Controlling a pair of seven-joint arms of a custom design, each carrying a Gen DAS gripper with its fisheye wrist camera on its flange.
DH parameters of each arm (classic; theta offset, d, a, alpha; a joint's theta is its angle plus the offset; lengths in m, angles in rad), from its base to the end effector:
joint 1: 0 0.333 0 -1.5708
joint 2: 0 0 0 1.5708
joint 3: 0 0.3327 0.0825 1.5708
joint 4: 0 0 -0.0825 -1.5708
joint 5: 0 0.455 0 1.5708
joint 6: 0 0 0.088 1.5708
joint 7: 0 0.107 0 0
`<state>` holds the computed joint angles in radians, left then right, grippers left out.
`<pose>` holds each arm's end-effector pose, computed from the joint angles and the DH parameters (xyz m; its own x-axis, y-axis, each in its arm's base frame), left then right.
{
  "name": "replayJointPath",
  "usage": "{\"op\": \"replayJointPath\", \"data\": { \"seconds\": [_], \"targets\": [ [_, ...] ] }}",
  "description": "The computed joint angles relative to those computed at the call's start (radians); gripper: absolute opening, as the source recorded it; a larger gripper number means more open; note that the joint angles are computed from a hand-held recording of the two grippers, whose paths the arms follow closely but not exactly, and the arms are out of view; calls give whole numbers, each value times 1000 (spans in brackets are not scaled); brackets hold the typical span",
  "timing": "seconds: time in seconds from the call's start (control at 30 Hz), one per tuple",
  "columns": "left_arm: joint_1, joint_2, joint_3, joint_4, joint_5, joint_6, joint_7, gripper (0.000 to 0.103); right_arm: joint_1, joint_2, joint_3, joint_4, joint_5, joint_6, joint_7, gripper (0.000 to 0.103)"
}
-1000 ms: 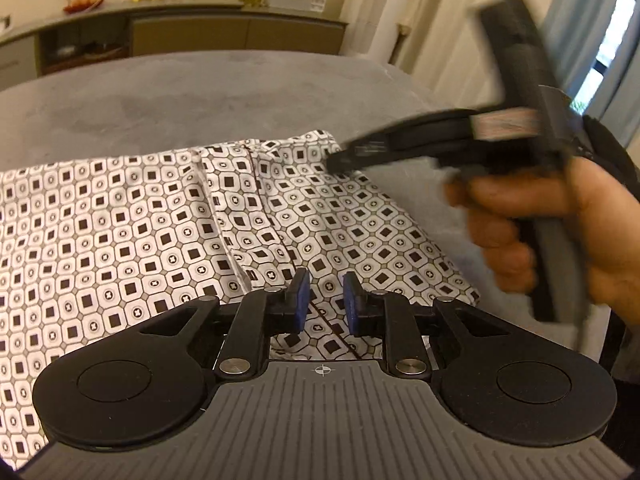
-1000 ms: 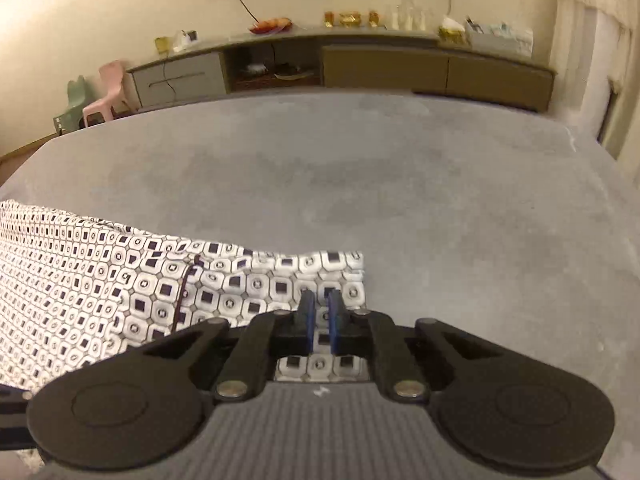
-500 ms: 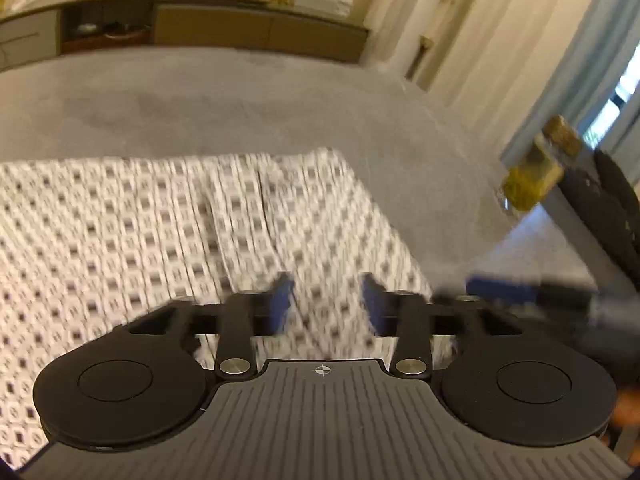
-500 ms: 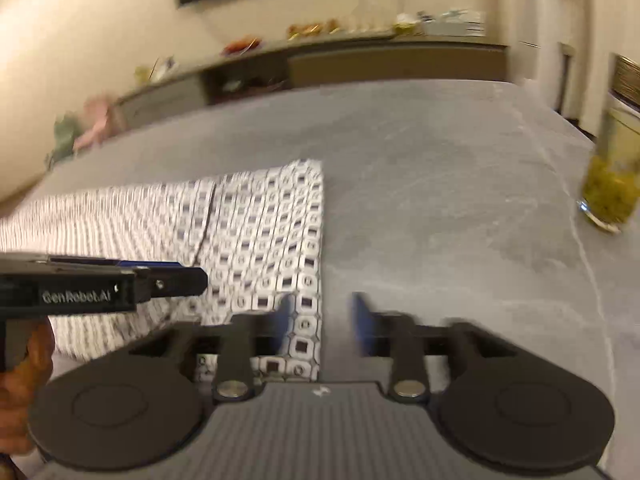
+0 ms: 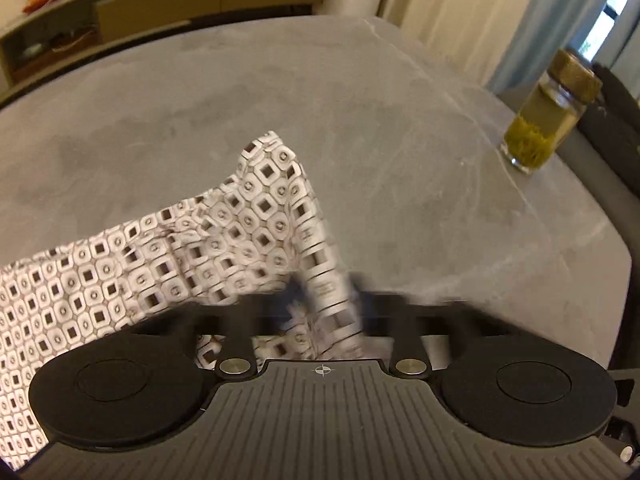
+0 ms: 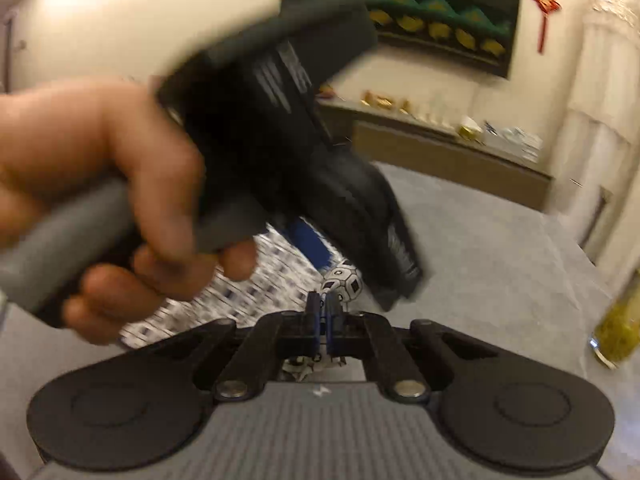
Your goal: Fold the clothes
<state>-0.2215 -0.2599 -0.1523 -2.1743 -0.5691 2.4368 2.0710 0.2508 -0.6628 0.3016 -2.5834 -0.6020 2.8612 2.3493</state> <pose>0.5383 -0.2184 0.5498 -0.5611 -0.7968 0.2241 -0.7351 0.3552 -0.5775 0.3685 0.2782 0.5470 0.2469 -0.9632 0.1064 -0.4877 -0.2185 -0.8452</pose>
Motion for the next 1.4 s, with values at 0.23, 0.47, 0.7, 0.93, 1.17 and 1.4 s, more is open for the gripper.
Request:
{"op": "replayJointPath", "data": {
  "seconds": [0.23, 0.47, 0.7, 0.93, 1.17, 1.4],
  "targets": [
    [65, -200, 168, -154, -254, -5, 128, 0, 204, 4, -228, -57, 175, 249, -94, 31],
    [164, -163, 194, -199, -241, -26, 93, 0, 433, 118, -374, 44, 320, 122, -284, 23],
    [167, -146, 182, -224, -303, 81, 124, 18, 404, 243, -277, 132, 356, 13, -405, 20],
    [163, -121, 165, -218, -304, 145, 161, 19, 346, 255, -219, 135, 446, 51, -457, 22],
    [121, -384, 201, -388, -230, 166, 227, 25, 325, 244, -212, 131, 502, 76, -495, 22],
    [106, -388, 183, -432, -162, 131, 297, 15, 234, 244, -136, 142, 416, -10, -420, 15]
  ]
}}
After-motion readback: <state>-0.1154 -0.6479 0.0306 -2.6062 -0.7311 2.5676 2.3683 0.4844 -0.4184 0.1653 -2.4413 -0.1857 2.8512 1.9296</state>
